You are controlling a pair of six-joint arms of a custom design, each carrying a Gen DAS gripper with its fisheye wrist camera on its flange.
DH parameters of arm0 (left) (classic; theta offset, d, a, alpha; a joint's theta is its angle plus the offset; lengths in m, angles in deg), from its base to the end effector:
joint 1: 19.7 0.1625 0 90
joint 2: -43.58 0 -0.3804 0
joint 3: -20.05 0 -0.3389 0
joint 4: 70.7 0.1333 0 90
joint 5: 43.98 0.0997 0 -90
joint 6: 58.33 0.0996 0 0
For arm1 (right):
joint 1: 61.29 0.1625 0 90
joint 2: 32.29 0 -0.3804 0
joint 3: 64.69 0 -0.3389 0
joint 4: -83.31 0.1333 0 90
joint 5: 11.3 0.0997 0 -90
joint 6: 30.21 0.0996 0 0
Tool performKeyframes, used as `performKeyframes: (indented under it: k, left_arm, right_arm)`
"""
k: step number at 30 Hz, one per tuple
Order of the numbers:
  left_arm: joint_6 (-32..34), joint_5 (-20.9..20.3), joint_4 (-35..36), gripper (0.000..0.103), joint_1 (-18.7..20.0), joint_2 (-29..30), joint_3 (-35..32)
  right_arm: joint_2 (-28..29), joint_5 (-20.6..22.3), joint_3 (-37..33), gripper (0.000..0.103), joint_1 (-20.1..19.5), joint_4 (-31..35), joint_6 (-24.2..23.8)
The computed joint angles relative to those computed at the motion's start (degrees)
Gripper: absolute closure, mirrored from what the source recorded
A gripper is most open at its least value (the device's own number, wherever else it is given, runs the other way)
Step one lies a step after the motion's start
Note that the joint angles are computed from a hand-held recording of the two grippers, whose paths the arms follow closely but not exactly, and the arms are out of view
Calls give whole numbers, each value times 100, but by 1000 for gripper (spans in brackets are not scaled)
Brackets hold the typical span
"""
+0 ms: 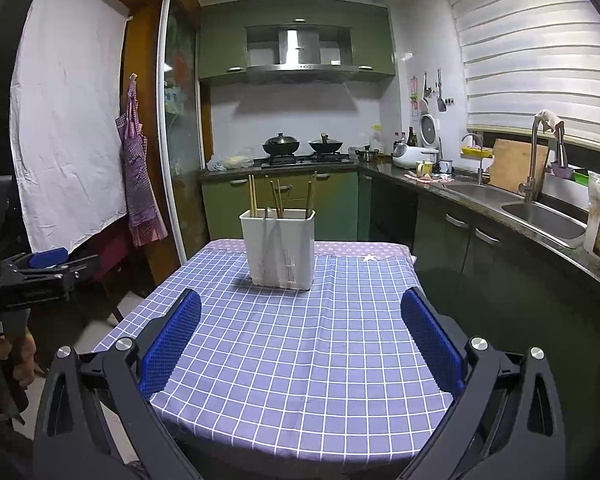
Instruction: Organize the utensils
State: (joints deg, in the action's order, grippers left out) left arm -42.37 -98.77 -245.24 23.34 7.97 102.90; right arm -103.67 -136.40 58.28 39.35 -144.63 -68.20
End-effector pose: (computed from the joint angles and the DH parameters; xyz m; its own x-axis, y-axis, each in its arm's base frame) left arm -0.3580 -0.5953 0.1309 -0.6218 0.4942 -0.6076 0.7825 0.4234 -0.4565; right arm 0.1522 -0.3984 0.3517 -0.7100 0.2869 0.6431 -0.5694 0.3035 -0.7640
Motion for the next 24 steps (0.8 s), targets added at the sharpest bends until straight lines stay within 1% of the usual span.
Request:
performKeyframes:
  k: [4,14,24]
  left_arm:
    - [0,-16,17,7,12,5,-1]
    - [1,27,19,7,24,-20,40]
    - [24,14,57,7,2,-28,39]
  right_arm:
    - [149,-152,-137,5,31,-173,-176]
    - [245,-287,-246,5,15,-20,-139]
    - [273,-295,-250,5,7,-14,-125]
